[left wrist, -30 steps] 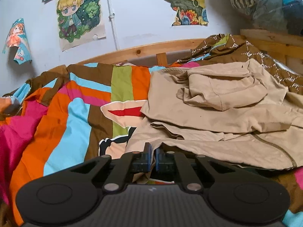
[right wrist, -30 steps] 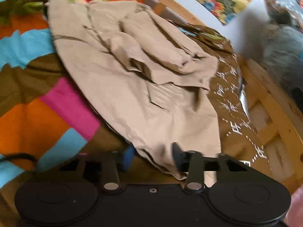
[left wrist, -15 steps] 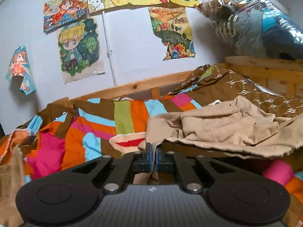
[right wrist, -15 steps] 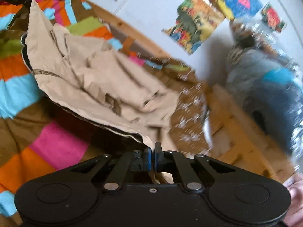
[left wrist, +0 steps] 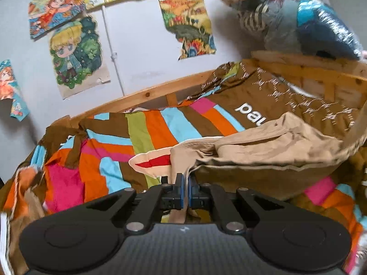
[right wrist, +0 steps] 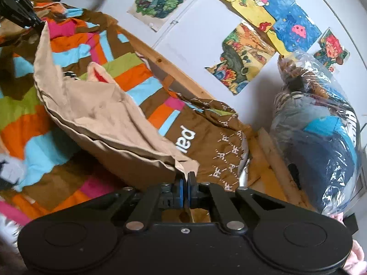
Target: Fold large clothes
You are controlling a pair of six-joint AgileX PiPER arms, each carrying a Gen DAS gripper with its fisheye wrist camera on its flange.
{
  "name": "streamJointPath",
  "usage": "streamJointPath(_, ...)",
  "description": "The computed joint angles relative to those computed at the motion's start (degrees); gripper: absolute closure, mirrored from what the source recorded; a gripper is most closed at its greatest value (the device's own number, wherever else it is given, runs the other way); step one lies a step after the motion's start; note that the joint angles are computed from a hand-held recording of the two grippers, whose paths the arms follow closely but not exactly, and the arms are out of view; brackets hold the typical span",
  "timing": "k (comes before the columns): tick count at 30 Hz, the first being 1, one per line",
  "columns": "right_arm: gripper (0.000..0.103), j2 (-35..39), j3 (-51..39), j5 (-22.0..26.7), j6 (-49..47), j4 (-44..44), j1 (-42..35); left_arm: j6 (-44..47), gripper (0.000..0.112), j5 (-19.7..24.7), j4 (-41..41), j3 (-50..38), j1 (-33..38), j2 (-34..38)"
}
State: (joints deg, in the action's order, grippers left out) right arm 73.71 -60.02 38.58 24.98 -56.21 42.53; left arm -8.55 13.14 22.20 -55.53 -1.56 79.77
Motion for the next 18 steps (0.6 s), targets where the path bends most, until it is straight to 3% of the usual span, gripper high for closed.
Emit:
streamJointPath(11,0.098,26.56,-19.38,-9.27,4.43,-0.78,-14.59,-7.76,0.107,14.74,11.74,-41.51,-3.4,36.87)
streamJointPath(18,0.097,43.31,-33.78,-12.12,2.32,1.42,-19.46,-1.59,0.107,24.26,7.36,-68.58,-4.21,58.62)
